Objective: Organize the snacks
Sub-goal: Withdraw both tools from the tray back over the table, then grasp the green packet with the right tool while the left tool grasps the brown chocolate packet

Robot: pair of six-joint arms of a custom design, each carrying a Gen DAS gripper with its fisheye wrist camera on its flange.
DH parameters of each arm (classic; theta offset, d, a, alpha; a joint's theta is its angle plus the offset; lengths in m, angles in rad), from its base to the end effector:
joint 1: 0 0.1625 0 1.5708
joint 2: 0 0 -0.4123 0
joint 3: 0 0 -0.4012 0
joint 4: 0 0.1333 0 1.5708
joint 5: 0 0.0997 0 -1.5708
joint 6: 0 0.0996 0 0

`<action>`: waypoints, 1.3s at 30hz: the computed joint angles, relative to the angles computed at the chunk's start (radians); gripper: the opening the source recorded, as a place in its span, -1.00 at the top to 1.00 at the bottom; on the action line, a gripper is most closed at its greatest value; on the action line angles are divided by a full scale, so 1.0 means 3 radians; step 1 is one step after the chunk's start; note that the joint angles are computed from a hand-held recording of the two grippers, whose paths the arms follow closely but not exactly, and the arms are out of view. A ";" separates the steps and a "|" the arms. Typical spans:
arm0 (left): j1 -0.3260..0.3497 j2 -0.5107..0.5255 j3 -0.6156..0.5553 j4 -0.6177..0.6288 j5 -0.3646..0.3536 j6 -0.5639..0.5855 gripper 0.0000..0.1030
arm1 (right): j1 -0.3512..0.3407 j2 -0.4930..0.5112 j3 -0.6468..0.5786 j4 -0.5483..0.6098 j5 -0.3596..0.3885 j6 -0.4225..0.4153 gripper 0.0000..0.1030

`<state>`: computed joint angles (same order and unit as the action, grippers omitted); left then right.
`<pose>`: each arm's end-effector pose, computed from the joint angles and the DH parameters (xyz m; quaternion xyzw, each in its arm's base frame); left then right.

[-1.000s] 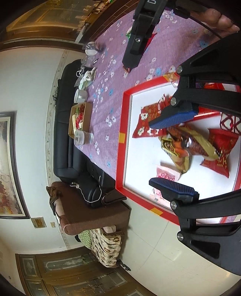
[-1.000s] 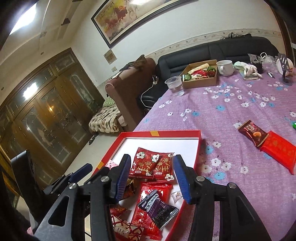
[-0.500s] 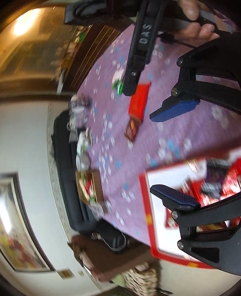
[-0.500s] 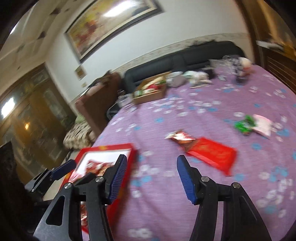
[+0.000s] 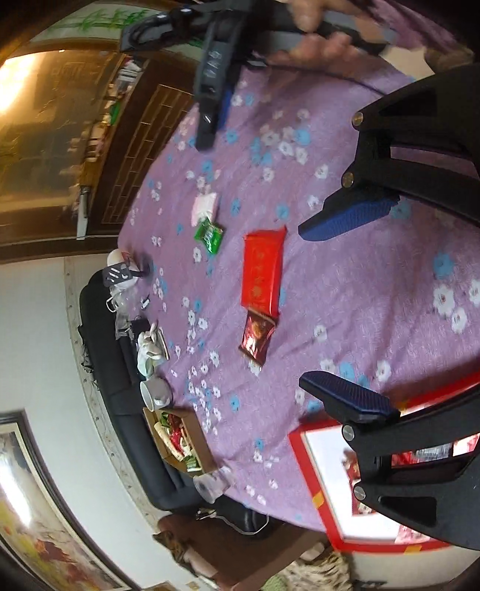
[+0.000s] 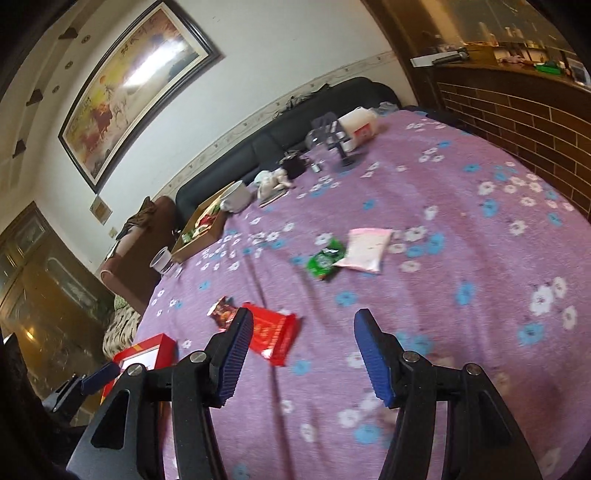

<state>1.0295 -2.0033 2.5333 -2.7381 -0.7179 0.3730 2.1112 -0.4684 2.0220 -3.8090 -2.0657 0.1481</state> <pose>0.0278 -0.3580 0.3407 0.2653 0.8330 -0.3172 0.3675 0.3348 -0.3909 -0.0574 0.0974 -0.9118 0.3842 0.1074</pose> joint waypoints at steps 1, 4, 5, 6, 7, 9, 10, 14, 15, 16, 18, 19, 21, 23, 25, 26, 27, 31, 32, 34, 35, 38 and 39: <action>0.0021 0.0011 -0.0035 0.0036 0.0058 0.0008 -0.42 | -0.0022 -0.0032 0.0035 -0.0012 0.0003 -0.0024 -0.16; 0.0134 0.0072 -0.0149 0.0038 0.0147 0.0024 -0.42 | -0.0161 -0.0204 0.0166 0.0001 0.0139 -0.0086 -0.16; 0.0187 0.0110 -0.0209 0.0017 0.0179 0.0055 -0.42 | -0.0214 -0.0262 0.0194 0.0010 0.0190 -0.0106 -0.16; 0.0245 0.0175 -0.0258 -0.0066 0.0208 0.0118 -0.42 | -0.0297 -0.0342 0.0223 0.0039 0.0286 -0.0133 -0.16; 0.0303 0.0250 -0.0326 -0.0137 0.0252 0.0175 -0.42 | -0.0342 -0.0385 0.0233 0.0067 0.0341 -0.0136 -0.16; 0.0448 0.0391 -0.0501 -0.0143 0.0229 0.0203 -0.42 | -0.0472 -0.0483 0.0233 0.0155 0.0540 -0.0126 -0.16; 0.0525 0.0466 -0.0610 -0.0073 0.0195 0.0170 -0.42 | -0.0532 -0.0522 0.0210 0.0229 0.0634 -0.0110 -0.16; 0.0710 0.0766 -0.0966 0.0130 0.0166 0.0090 -0.42 | -0.0664 -0.0487 -0.0094 0.0697 0.0897 0.0025 -0.15; 0.0752 0.0842 -0.1051 0.0191 0.0161 0.0028 -0.42 | -0.0649 -0.0415 -0.0258 0.0887 0.0854 0.0066 -0.15; 0.0773 0.0912 -0.1103 0.0180 0.0179 0.0016 -0.42 | -0.0640 -0.0352 -0.0376 0.1003 0.0871 0.0077 -0.15; 0.0811 0.1078 -0.1198 0.0059 0.0197 0.0143 -0.42 | -0.0612 -0.0183 -0.0685 0.1327 0.0963 0.0056 -0.13; 0.0846 0.1160 -0.1271 0.0071 0.0186 0.0120 -0.42 | -0.0569 -0.0086 -0.0847 0.1442 0.0870 0.0055 -0.14; 0.0908 0.1289 -0.1409 0.0165 0.0186 -0.0032 -0.42 | -0.0519 0.0071 -0.1105 0.1620 0.0732 0.0019 -0.14; 0.0983 0.1402 -0.1549 0.0320 0.0122 -0.0180 -0.42 | -0.0478 0.0234 -0.1379 0.1796 0.0538 -0.0048 -0.13; 0.1048 0.1490 -0.1663 0.0473 0.0084 -0.0386 -0.42 | -0.0435 0.0376 -0.1602 0.1888 0.0253 -0.0168 -0.13; 0.1072 0.1539 -0.1704 0.0496 0.0097 -0.0474 -0.42 | -0.0417 0.0444 -0.1709 0.1939 0.0082 -0.0240 -0.14; 0.1095 0.1587 -0.1745 0.0522 0.0091 -0.0556 -0.42 | -0.0409 0.0494 -0.1794 0.1995 -0.0049 -0.0298 -0.14; 0.1118 0.1749 -0.1834 0.0562 0.0107 -0.0821 -0.42 | -0.0478 0.0519 -0.1884 0.2304 0.0031 -0.0407 -0.13; 0.1116 0.1807 -0.1862 0.0617 0.0141 -0.0908 -0.42 | -0.0463 0.0548 -0.1921 0.2401 -0.0043 -0.0446 -0.12; 0.1130 0.1881 -0.1921 0.0724 0.0119 -0.1092 -0.42 | -0.0421 0.0630 -0.1989 0.2493 -0.0259 -0.0542 -0.12; 0.1138 0.1924 -0.1947 0.0751 0.0102 -0.1190 -0.42 | -0.0419 0.0644 -0.1989 0.2466 -0.0268 -0.0591 -0.11; 0.1151 0.2069 -0.2041 0.0951 0.0165 -0.1634 -0.42 | -0.0362 0.0732 -0.2014 0.2377 -0.0502 -0.0761 0.33; 0.1149 0.2094 -0.2056 0.1009 0.0190 -0.1736 -0.42 | -0.0334 0.0773 -0.2023 0.2302 -0.0595 -0.0882 0.37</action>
